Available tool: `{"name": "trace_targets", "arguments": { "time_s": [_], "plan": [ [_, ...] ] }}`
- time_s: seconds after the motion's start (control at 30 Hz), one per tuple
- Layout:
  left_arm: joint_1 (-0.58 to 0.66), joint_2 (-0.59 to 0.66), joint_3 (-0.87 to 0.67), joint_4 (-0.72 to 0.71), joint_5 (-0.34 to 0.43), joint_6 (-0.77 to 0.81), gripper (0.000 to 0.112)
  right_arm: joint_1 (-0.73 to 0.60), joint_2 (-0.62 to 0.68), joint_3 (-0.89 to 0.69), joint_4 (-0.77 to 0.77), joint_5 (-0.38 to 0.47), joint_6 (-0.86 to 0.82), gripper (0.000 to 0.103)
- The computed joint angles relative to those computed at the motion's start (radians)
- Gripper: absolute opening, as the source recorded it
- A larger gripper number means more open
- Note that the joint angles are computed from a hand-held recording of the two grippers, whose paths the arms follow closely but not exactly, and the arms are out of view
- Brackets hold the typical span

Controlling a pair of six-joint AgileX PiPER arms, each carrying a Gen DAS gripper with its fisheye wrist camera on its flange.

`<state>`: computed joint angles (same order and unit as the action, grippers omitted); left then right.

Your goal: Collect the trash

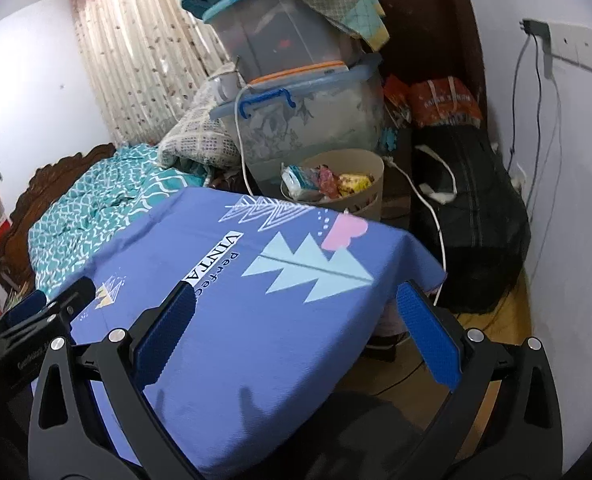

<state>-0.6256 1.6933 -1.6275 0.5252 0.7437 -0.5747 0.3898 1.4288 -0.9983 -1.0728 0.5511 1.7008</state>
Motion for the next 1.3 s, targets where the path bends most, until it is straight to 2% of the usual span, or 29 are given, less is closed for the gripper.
{"name": "trace_targets", "arguments": {
  "time_s": [0.1, 0.23, 0.53, 0.73, 0.9, 1.07, 1.2, 1.3],
  "plan": [
    [-0.043, -0.005, 0.005, 0.059, 0.028, -0.083, 0.094, -0.027, -0.051, 0.035, -0.034, -0.045, -0.023, 0.100],
    [-0.143, -0.009, -0.007, 0.209, 0.128, -0.251, 0.094, -0.074, -0.124, 0.085, 0.002, -0.138, -0.100, 0.100],
    [-0.263, -0.018, -0.040, 0.267, 0.260, -0.285, 0.094, -0.120, -0.249, 0.274, -0.119, -0.295, 0.077, 0.100],
    [-0.300, 0.010, -0.085, 0.296, 0.313, -0.273, 0.094, -0.178, -0.278, 0.270, -0.058, -0.347, 0.002, 0.100],
    [-0.294, 0.025, -0.106, 0.293, 0.317, -0.266, 0.094, -0.189, -0.257, 0.262, -0.008, -0.357, -0.058, 0.100],
    [-0.277, 0.042, -0.114, 0.302, 0.320, -0.261, 0.094, -0.186, -0.218, 0.243, -0.042, -0.364, -0.026, 0.100],
    [-0.260, 0.049, -0.114, 0.305, 0.308, -0.262, 0.094, -0.186, -0.190, 0.222, -0.005, -0.370, -0.075, 0.100],
    [-0.251, 0.041, -0.092, 0.318, 0.279, -0.284, 0.094, -0.184, -0.192, 0.218, -0.068, -0.363, -0.034, 0.100]
  ]
}}
